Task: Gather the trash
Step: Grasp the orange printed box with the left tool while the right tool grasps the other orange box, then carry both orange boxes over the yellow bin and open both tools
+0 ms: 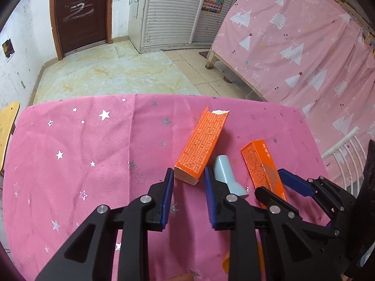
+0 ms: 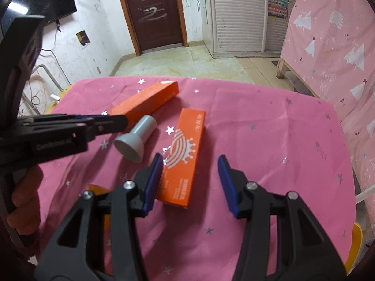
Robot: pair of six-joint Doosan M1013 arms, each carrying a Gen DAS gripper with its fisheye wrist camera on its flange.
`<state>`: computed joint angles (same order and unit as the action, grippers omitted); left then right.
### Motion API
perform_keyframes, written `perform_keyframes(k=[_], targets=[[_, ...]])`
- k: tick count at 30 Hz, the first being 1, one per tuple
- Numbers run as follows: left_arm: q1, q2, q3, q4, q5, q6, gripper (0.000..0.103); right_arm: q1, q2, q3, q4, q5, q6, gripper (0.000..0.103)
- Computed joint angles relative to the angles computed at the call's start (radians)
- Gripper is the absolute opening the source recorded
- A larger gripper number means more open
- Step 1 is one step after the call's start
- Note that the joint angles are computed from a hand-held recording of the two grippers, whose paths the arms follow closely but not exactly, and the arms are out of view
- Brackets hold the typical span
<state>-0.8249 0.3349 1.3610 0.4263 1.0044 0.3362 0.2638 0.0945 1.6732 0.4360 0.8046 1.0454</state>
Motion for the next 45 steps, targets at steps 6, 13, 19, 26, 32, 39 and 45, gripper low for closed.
perform_keyframes(k=[6,13,19,26,32,39,45], targets=[[-0.018,-0.017,0.016,0.041,0.003,-0.035,0.017,-0.012,-0.017,0.016,0.037,-0.011,-0.021,0.022],[-0.040,-0.031,0.015,0.079,0.031,-0.062,0.017,-0.042,-0.048,0.033,0.095,-0.039,-0.053,0.022],[-0.077,-0.027,-0.027,0.124,0.055,-0.061,0.017,-0.083,-0.078,0.059,0.127,-0.056,-0.063,0.022],[-0.121,0.010,-0.112,0.138,0.051,-0.010,0.017,-0.164,-0.122,0.094,0.158,-0.085,-0.063,0.022],[-0.160,0.069,-0.213,0.123,0.047,0.062,0.017,-0.253,-0.151,0.127,0.174,-0.098,-0.065,0.022],[-0.195,0.142,-0.329,0.088,0.061,0.155,0.017,-0.346,-0.179,0.165,0.177,-0.118,-0.053,0.022],[-0.218,0.219,-0.453,0.039,0.087,0.255,0.018,-0.425,-0.189,0.192,0.187,-0.126,-0.051,0.022]])
